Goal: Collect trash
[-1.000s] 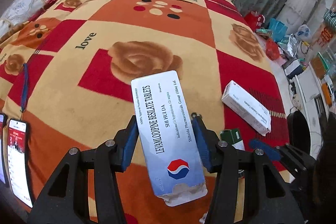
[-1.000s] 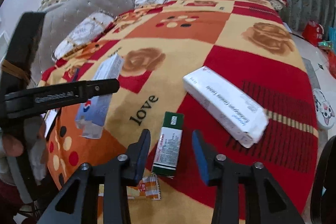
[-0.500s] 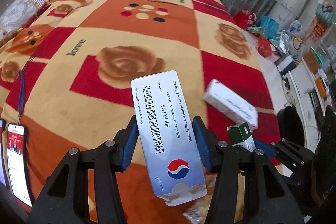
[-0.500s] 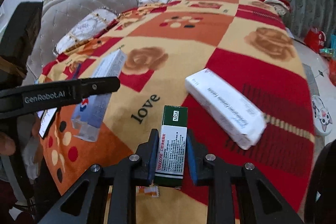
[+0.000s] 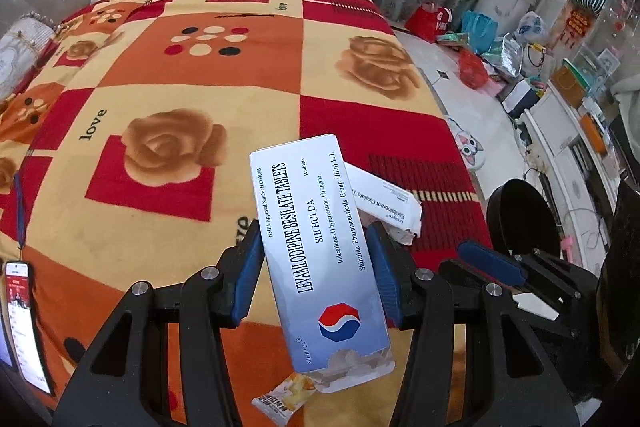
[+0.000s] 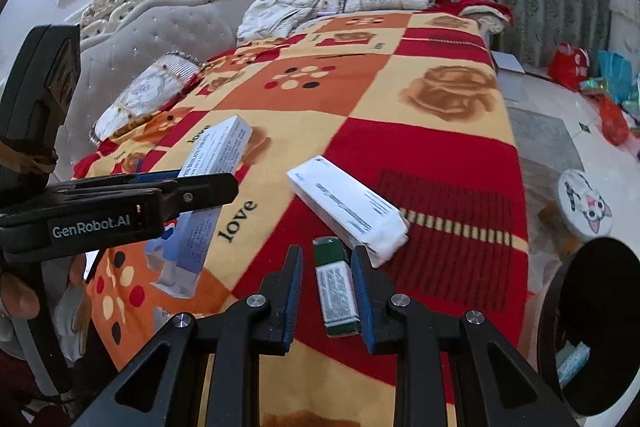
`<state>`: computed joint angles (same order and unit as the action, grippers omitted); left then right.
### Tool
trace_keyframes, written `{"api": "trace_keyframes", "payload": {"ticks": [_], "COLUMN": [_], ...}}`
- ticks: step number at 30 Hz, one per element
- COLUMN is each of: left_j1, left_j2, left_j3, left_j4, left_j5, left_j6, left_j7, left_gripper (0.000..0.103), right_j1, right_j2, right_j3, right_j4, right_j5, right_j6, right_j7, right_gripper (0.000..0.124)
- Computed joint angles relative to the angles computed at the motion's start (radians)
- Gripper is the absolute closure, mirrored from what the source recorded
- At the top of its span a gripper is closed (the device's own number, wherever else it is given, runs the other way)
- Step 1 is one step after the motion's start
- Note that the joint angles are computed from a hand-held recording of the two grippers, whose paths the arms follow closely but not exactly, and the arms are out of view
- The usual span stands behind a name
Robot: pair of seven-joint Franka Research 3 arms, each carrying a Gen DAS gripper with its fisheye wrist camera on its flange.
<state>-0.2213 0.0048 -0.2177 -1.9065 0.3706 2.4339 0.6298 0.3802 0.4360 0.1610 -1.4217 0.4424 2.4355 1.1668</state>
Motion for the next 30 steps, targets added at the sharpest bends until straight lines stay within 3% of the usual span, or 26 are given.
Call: {"api": "trace_keyframes", "payload": {"ticks": [1,4,15,20,24,27,30], "left_j1": [0.001,0.005,0.030,0.042,0.064,0.078,0.084], "left_j2": [-0.002,-0.017,-0.057,-0.088,-0.139,-0.169,-0.181], "left_j3": [0.001,0.004,0.012,0.015,0.022,0.022,0.024], "left_j4": [-0.003,-0.023,-0.089,-0.119,-0.156,-0.178,-0.195], "left_j5": [0.000,-0.001,-0.027,-0.019,0.006,0.019,0.010], "left_j6": [-0.004,-0.009,0.019,0.028,0.017,0.013,0.023], "left_j7": [0.001,-0.002,-0.002,-0.024,-0.063,-0.080,-0.081], "left_gripper": [0.053,0.053,0.053,0.053,0.053,0.053,0.053], "right_j1": [0.003,0.012,0.011,-0.045,-0.039,-0.009,0.028], "right_j2": [0.004,0.021,0.038,0.136,0.170,0.154,0.114], "right_j3": [-0.006,-0.016,-0.028,0.049,0.074,0.049,0.004], "right_j4": [0.003,0.026,0.025,0.148,0.196,0.191,0.142], "right_j5": [-0.010,-0.048,-0.080,0.109,0.194,0.151,0.052], "right_j6": [-0.006,-0.055,-0.149,-0.298,-0.303,-0.272,-0.194], "right_j7": [0.010,0.025,0.068,0.059,0.025,-0.004,0.000], "right_gripper": [0.100,0.082,0.082,0.082,0.082,0.080,0.058]}}
